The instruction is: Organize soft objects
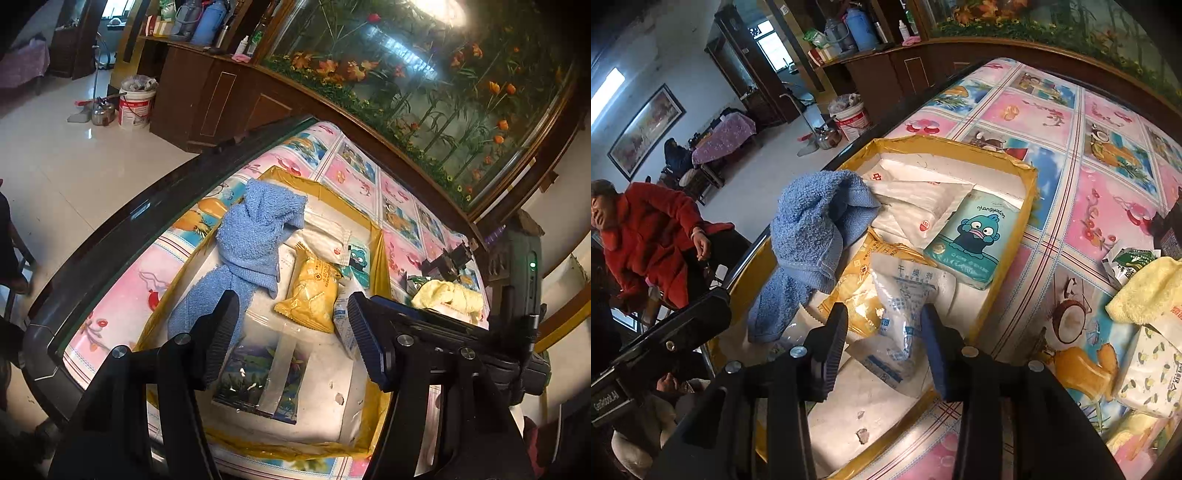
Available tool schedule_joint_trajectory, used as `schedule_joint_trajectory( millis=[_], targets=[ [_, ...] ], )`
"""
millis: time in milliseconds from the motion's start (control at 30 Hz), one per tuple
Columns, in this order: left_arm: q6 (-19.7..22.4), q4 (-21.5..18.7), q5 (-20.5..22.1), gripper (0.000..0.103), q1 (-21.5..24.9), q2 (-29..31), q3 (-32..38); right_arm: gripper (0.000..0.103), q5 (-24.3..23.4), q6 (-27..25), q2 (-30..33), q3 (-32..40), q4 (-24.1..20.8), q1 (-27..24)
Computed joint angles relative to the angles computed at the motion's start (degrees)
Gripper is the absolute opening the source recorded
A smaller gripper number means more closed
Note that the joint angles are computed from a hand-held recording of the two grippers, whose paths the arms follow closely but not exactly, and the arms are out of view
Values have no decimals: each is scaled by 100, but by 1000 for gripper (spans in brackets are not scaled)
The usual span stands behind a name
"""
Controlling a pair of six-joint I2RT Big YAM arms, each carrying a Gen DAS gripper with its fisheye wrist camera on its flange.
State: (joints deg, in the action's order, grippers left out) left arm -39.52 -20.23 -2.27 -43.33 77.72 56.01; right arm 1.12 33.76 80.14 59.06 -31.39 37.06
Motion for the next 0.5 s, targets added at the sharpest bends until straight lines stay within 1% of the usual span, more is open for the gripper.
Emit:
schedule_joint_trajectory(
  millis=[67, 167, 400, 500],
  targets=[
    [-26, -41, -41, 62, -50, -33, -2, 41, -64, 34, -138, -115, 185, 2],
    [-91, -129, -123, 62, -119, -100, -22, 42, -33, 116, -348, -270, 322, 22],
    [-136, -344, -496, 62, -392, -339, -22, 42, 121, 250, -954, -732, 462, 18],
    [-105, -420, -629, 62, -561, -390, 29, 42, 194, 330, -1408, -1119, 514, -54]
  ],
)
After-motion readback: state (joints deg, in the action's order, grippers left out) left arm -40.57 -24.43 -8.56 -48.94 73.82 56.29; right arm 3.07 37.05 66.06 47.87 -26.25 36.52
